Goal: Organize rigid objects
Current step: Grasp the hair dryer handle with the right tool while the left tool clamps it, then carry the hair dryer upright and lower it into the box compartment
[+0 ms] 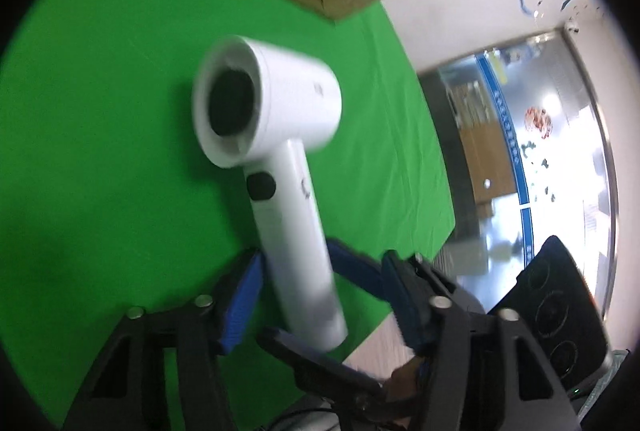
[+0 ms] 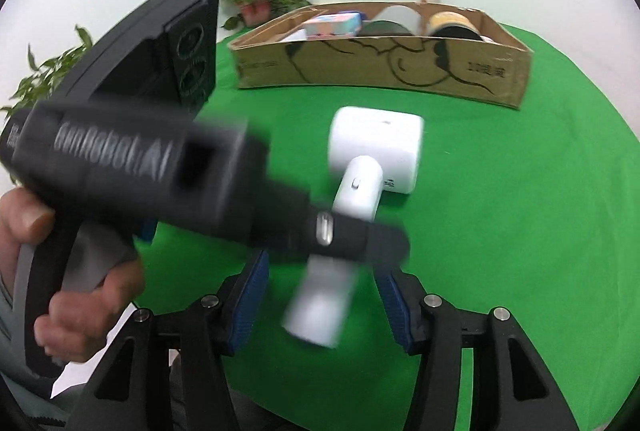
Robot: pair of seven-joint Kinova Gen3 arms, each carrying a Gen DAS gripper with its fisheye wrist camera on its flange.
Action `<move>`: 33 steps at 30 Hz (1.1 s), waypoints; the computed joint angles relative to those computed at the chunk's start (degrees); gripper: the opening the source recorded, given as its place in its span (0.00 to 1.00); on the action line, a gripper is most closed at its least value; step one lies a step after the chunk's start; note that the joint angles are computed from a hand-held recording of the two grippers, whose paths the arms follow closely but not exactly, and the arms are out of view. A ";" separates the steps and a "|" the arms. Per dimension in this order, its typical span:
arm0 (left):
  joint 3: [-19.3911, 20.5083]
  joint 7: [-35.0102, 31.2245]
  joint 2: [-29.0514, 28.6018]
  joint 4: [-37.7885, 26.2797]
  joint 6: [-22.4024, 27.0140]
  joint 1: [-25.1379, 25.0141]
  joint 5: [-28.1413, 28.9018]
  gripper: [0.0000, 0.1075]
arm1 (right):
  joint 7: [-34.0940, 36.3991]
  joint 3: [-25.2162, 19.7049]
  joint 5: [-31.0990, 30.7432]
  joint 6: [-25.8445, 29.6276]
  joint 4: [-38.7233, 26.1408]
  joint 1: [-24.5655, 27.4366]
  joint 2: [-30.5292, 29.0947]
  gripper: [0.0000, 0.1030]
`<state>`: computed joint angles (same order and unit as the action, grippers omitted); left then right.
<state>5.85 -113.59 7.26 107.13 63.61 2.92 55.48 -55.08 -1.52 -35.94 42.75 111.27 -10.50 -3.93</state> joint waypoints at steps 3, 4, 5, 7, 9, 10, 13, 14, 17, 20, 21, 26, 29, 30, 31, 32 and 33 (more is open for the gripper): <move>0.17 2.94 0.47 -0.94 -1.13 0.65 -0.88 0.47 | -4.09 -0.77 4.14 0.25 -0.56 0.16 0.99 0.36; 0.31 3.77 0.55 -1.28 -1.72 0.92 -1.64 0.40 | -5.54 -0.98 5.30 0.23 -0.75 0.17 1.24 0.35; -0.31 4.74 0.46 -1.64 -2.50 2.02 -2.90 0.31 | -6.93 -1.11 6.41 0.14 -1.16 0.17 1.61 0.29; 0.42 4.20 0.22 -0.94 -3.19 1.09 -2.65 0.31 | -7.57 -1.00 6.80 -0.05 -1.50 0.37 2.03 0.27; 0.24 4.21 -0.38 -0.62 -3.81 0.93 -2.88 0.31 | -7.20 -1.06 6.30 -0.16 -1.65 0.44 2.30 0.27; 0.30 4.77 -1.12 -0.36 -4.66 1.26 -3.72 0.31 | -7.50 -1.33 6.61 -0.59 -1.64 0.31 2.37 0.26; 0.25 6.60 -3.23 -0.05 -6.79 2.15 -6.03 0.32 | -7.90 -1.62 6.04 -0.61 -2.46 0.18 2.96 0.26; 0.01 6.36 -3.87 0.02 -7.07 2.07 -5.91 0.31 | -8.13 -1.76 5.89 -0.77 -2.45 0.12 2.65 0.26; -1.29 5.53 -5.86 -0.11 -7.06 1.18 -5.11 0.32 | -8.27 -2.43 5.63 -3.16 -3.03 -0.70 2.28 0.25; -2.12 7.05 -8.78 -1.82 -8.00 1.05 -7.65 0.32 | -7.51 -2.69 4.34 -5.25 -4.40 -1.63 1.96 0.24; -2.26 7.71 -9.74 -2.63 -8.47 1.20 -8.94 0.32 | -7.46 -2.88 4.08 -6.18 -5.05 -2.02 1.89 0.24; -4.37 8.06 -12.57 -7.71 -8.43 1.15 -12.57 0.31 | -7.28 -3.44 3.15 -10.24 -9.04 -3.97 2.18 0.23; -4.69 8.99 -12.87 -10.88 -8.55 1.18 -14.84 0.31 | -8.93 -4.21 4.41 -11.56 -12.21 -4.77 3.29 0.23; -5.04 8.67 -12.89 -11.69 -8.39 1.13 -15.00 0.31 | -9.67 -4.50 5.10 -11.92 -13.00 -5.01 3.41 0.23; -5.68 7.94 -12.80 -12.65 -7.79 0.89 -14.72 0.31 | -10.33 -4.78 5.78 -12.44 -14.05 -5.30 3.81 0.23; -6.31 7.26 -12.67 -13.59 -7.16 0.53 -14.33 0.31 | -11.02 -5.06 6.51 -12.96 -14.80 -5.55 4.03 0.23; -6.27 7.43 -12.21 -14.92 -6.94 0.37 -14.62 0.31 | -12.19 -5.34 7.83 -13.20 -16.43 -5.88 4.85 0.23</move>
<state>-0.42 -106.16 -4.95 92.21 56.68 3.29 40.86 -67.27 -6.86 -28.11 29.54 94.84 -16.39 0.92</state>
